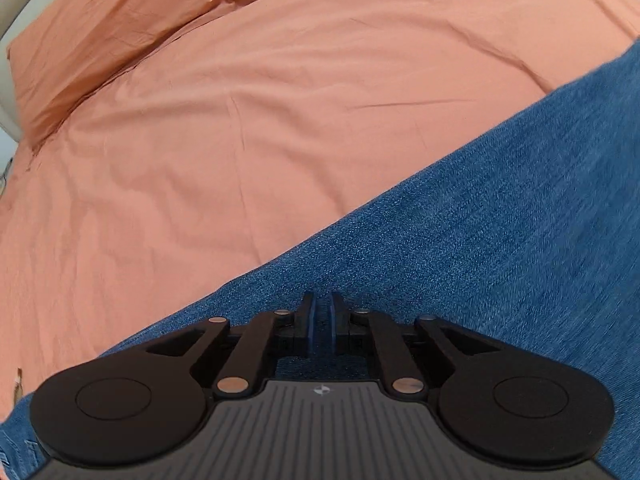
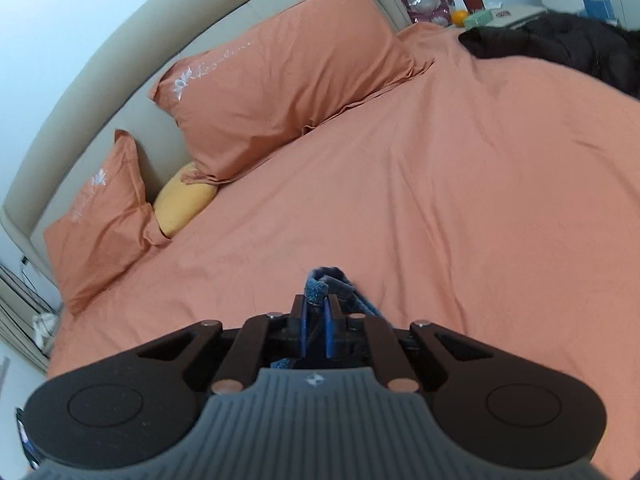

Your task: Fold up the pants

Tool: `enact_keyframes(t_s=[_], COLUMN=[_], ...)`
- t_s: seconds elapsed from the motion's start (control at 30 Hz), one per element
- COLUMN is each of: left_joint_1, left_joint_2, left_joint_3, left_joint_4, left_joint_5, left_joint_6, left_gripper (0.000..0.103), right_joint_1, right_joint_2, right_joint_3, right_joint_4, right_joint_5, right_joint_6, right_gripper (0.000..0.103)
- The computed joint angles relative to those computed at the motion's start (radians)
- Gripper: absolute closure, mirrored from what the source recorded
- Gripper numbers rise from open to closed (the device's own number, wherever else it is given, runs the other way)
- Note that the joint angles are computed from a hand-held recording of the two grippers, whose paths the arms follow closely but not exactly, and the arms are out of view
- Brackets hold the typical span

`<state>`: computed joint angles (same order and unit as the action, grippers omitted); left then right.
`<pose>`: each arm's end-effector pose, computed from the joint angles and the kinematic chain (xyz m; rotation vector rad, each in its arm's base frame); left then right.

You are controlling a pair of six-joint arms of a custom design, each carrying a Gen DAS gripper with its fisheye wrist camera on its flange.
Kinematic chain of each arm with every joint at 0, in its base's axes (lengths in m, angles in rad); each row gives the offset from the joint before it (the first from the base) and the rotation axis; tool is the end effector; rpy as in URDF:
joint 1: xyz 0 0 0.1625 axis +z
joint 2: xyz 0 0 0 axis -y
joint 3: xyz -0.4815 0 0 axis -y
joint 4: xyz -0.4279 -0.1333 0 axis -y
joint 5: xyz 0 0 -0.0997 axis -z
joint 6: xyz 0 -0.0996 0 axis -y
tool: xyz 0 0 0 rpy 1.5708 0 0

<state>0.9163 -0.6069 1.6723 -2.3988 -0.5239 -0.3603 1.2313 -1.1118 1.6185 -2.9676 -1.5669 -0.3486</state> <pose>-0.2446 -0.6794 -0.0092 0.4497 2.0510 -0.3691 -0.1162 -0.7306 0.4013 0.0143 -2.6024 1.1703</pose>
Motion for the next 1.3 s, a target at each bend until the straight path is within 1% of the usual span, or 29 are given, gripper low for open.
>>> enact_keyframes(t_s=[0.07,0.13,0.27,0.3,0.4,0.47,0.5,0.53,0.6,0.67,0.73,0.77,0.8,0.83,0.87,0.93,1.0,1.07,1.13,1.17,1.23,1.3], left_joint_1=[-0.003,-0.004,-0.001,-0.003,-0.003,-0.011,-0.015,-0.018,-0.023,-0.026,-0.027,-0.030,-0.034,-0.039,-0.044,-0.051,-0.043,-0.027,-0.006,0.003,0.013,0.013], left_joint_2=[0.004,0.006,0.005,0.007,0.010,0.016,0.015,0.012,0.003,0.000,0.008,0.016,0.027,0.041,0.056,0.090,0.122,0.148,0.171,0.184,0.209,0.220], left_joint_3=[-0.005,-0.012,-0.011,-0.012,-0.009,-0.007,0.005,0.012,0.018,0.018,0.003,-0.004,-0.010,-0.018,-0.025,-0.031,-0.058,-0.100,-0.160,-0.191,-0.241,-0.260], left_joint_4=[0.019,0.038,0.029,0.026,0.012,-0.010,-0.064,-0.119,-0.202,-0.268,-0.277,-0.282,-0.288,-0.290,-0.295,-0.333,-0.346,-0.365,-0.360,-0.345,-0.324,-0.318], left_joint_5=[0.007,0.007,0.005,0.004,0.009,0.028,0.026,0.004,-0.062,-0.149,-0.236,-0.270,-0.296,-0.312,-0.316,-0.295,-0.288,-0.292,-0.299,-0.301,-0.298,-0.291], left_joint_6=[-0.003,-0.014,-0.006,-0.010,-0.004,0.012,0.050,0.088,0.127,0.165,0.178,0.190,0.207,0.227,0.246,0.284,0.290,0.283,0.271,0.254,0.233,0.230], left_gripper=[0.095,0.096,0.096,0.096,0.096,0.096,0.096,0.095,0.094,0.094,0.094,0.094,0.094,0.094,0.094,0.094,0.094,0.094,0.095,0.097,0.097,0.097], right_joint_1=[-0.002,-0.026,-0.064,-0.066,-0.061,-0.057,-0.055,-0.051,-0.055,-0.067,-0.087,-0.098,-0.105,-0.108,-0.113,-0.129,-0.136,-0.138,-0.136,-0.138,-0.149,-0.157], right_joint_2=[0.016,0.040,0.068,0.070,0.078,0.072,0.071,0.071,0.057,0.040,0.033,0.031,0.038,0.047,0.054,0.063,0.069,0.074,0.078,0.081,0.078,0.080], right_joint_3=[-0.006,-0.021,-0.026,-0.024,-0.037,-0.040,-0.045,-0.050,-0.039,-0.028,-0.020,-0.014,-0.012,-0.011,-0.007,0.006,0.009,0.004,0.002,0.001,0.011,0.014], right_joint_4=[0.019,0.041,0.049,0.049,0.054,0.076,0.085,0.088,0.091,0.112,0.142,0.149,0.148,0.139,0.125,0.085,0.064,0.063,0.053,0.046,0.034,0.025], right_joint_5=[-0.099,-0.133,-0.156,-0.163,-0.174,-0.184,-0.190,-0.192,-0.176,-0.134,-0.063,-0.029,-0.012,-0.010,-0.005,0.034,0.061,0.068,0.051,0.052,0.072,0.091], right_joint_6=[-0.020,-0.001,0.021,0.030,0.017,0.036,0.051,0.061,0.076,0.110,0.166,0.194,0.219,0.235,0.245,0.265,0.269,0.260,0.252,0.252,0.250,0.243], right_gripper=[0.099,0.100,0.100,0.100,0.100,0.098,0.087,0.073,0.057,0.057,0.057,0.056,0.057,0.058,0.058,0.058,0.059,0.061,0.074,0.075,0.080,0.082])
